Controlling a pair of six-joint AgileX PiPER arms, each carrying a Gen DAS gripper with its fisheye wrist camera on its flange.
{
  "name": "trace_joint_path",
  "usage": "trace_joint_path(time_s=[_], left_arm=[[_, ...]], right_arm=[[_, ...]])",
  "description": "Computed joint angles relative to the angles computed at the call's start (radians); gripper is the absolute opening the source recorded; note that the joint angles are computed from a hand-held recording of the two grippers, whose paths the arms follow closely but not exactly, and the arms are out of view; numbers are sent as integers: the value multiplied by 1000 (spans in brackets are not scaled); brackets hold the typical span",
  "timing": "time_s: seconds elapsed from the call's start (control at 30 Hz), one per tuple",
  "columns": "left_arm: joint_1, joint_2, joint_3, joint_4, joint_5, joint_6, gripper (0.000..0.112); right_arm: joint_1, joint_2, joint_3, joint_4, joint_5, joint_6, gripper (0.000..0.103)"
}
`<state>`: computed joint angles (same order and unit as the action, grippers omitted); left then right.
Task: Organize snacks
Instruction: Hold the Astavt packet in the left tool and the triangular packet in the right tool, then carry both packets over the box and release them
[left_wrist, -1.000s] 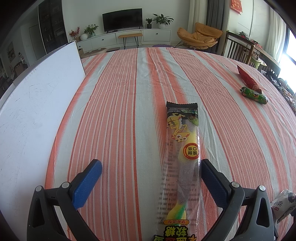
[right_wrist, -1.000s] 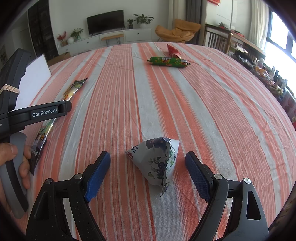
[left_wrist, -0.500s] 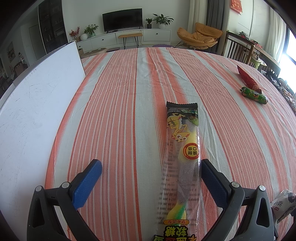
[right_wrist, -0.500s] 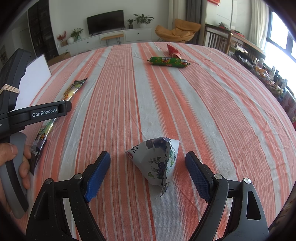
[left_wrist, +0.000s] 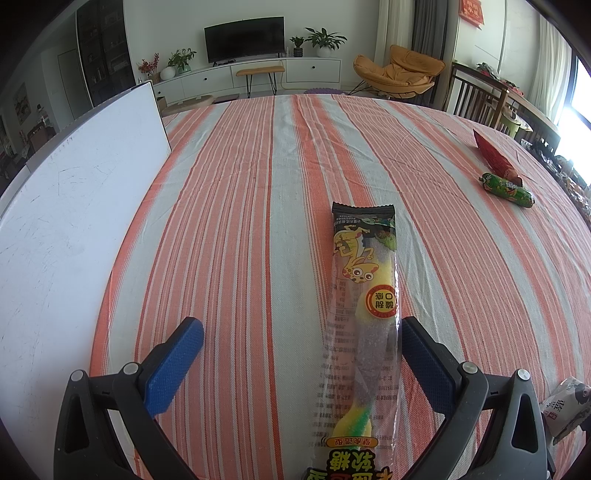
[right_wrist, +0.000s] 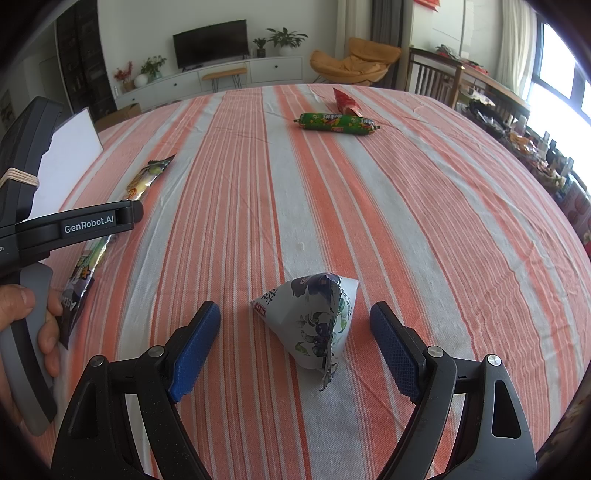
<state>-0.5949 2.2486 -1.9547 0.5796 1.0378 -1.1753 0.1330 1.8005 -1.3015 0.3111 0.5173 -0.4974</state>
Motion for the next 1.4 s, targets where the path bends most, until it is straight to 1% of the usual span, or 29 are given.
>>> trace_joint_path(time_s=[1.03,1.1,1.13,1.17,1.2,1.23,1.27,1.3,1.33,1.37,1.4], left_arm=[[-3,-8,13,2,-3,-6,103],[1,-15,22,-14,-16,24,103],[6,-23,24,-43,-23,75,103],[13,-33,33,-70,-35,118,103],[18,-44,44,-97,-46,160,102],[17,-62,69,-98,-61,173,92],[10,-86,103,-78,-83,163,80],[2,-104,125,-62,-90,159,46],[-5,-115,131,-62,-79,164,22],[-8,-130,150,-66,-82,158,22],[-6,-164,201,-85,-125,140,18]], right_arm=[[0,0,-2,-1,2,2,86],[-1,0,-2,1,2,2,85],[-3,-2,1,12,1,-4,85],[-8,-6,7,31,-4,-16,83],[-16,-8,11,58,-4,-33,72],[-18,-14,19,58,-18,-26,60],[-23,-19,25,70,-25,-31,51],[-36,-16,20,115,-10,-66,51],[-45,-15,17,149,0,-89,50],[-55,-15,17,185,10,-112,50],[-74,-15,15,249,31,-157,49]])
